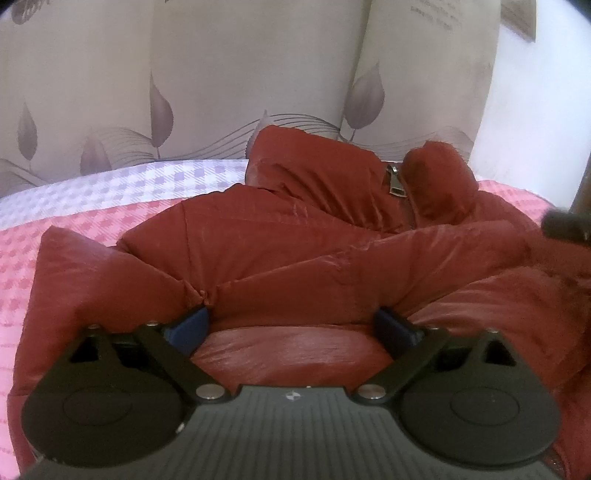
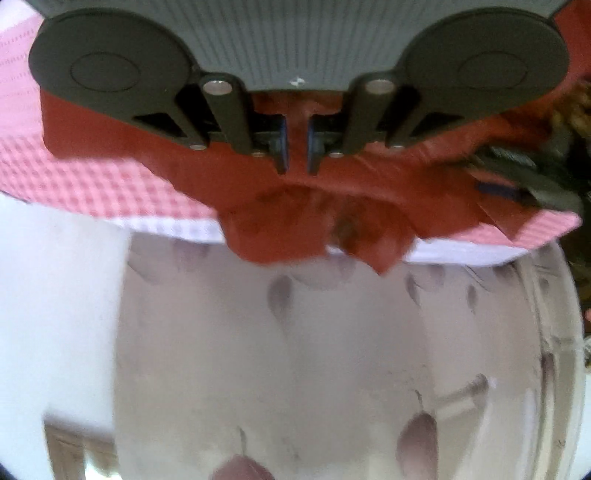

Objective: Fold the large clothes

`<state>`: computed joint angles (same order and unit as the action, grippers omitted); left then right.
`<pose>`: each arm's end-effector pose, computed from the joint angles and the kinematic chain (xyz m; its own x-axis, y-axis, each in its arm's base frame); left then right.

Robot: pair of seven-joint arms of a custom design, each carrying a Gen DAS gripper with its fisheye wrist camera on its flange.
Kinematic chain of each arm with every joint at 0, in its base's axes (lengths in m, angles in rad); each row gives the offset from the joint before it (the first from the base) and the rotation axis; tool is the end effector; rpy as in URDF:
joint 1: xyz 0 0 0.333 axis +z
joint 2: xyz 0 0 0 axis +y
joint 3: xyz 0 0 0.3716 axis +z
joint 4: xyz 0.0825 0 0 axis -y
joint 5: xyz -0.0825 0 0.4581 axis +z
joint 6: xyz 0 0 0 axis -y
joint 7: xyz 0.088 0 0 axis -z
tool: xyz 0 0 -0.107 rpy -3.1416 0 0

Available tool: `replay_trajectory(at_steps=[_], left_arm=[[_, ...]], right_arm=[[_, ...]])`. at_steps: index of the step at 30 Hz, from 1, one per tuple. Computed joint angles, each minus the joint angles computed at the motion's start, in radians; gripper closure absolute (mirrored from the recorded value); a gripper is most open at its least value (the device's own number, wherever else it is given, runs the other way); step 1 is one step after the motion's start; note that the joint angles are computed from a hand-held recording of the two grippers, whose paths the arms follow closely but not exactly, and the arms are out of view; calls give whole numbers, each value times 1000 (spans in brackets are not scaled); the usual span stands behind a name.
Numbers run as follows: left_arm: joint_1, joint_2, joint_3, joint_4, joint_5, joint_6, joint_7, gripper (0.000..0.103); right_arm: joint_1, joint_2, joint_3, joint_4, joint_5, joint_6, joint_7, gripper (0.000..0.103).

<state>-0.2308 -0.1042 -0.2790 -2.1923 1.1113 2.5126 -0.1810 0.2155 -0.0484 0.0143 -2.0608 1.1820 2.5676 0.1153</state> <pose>0.5227 -0.3048 0.4884 0.3518 -0.9256 0.1394 -0.5404 -0.3224 -0.7772 0.6273 0.1319 0.5336 0.7479 -0.6626 -0.0403 -0.3872 -0.3861 -0.8372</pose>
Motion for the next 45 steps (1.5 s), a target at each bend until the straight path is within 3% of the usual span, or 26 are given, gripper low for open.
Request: replay_trajectory(at_steps=[4, 9, 21, 27, 30, 32, 33, 35, 37, 38, 41, 45], left_arm=[[2, -5, 1, -5, -5, 1, 8, 5], [4, -5, 2, -6, -11, 6, 23, 4], [-5, 12, 4, 15, -61, -38, 108, 1], [-10, 5, 2, 12, -49, -53, 88, 0], [-6, -29, -3, -16, -12, -29, 35, 0], [-7, -76, -16, -44, 8, -25, 0, 1], [-6, -102, -22, -59, 11, -16, -16, 1], [-1, -177, -37, -104, 39, 30, -63, 0], [-7, -258, -66, -141, 14, 18, -71, 0], [-11, -301, -80, -163, -6, 17, -76, 0], [-47, -445, -118, -251, -100, 34, -99, 0], [-137, -618, -176, -363, -286, -32, -87, 0]], right_arm=[[22, 39, 27, 58, -118, -1, 47, 93], [45, 105, 55, 61, -351, 79, 152, 94], [41, 120, 80, 26, -364, 138, 138, 95], [20, 141, 76, 63, -325, 72, 154, 94], [-13, 145, 64, 93, -226, -26, 163, 94], [-34, 112, 44, 86, -193, -76, 263, 92], [-46, 77, 34, 66, -147, -91, 266, 84], [-78, -22, -12, 10, -10, -205, 176, 59], [-109, -125, -84, -52, 53, -371, 129, 6], [-124, -182, -122, -94, 78, -437, 111, 0], [-173, -326, -211, -195, 60, -550, 95, 0], [-268, -445, -254, -263, -183, -608, 178, 0]])
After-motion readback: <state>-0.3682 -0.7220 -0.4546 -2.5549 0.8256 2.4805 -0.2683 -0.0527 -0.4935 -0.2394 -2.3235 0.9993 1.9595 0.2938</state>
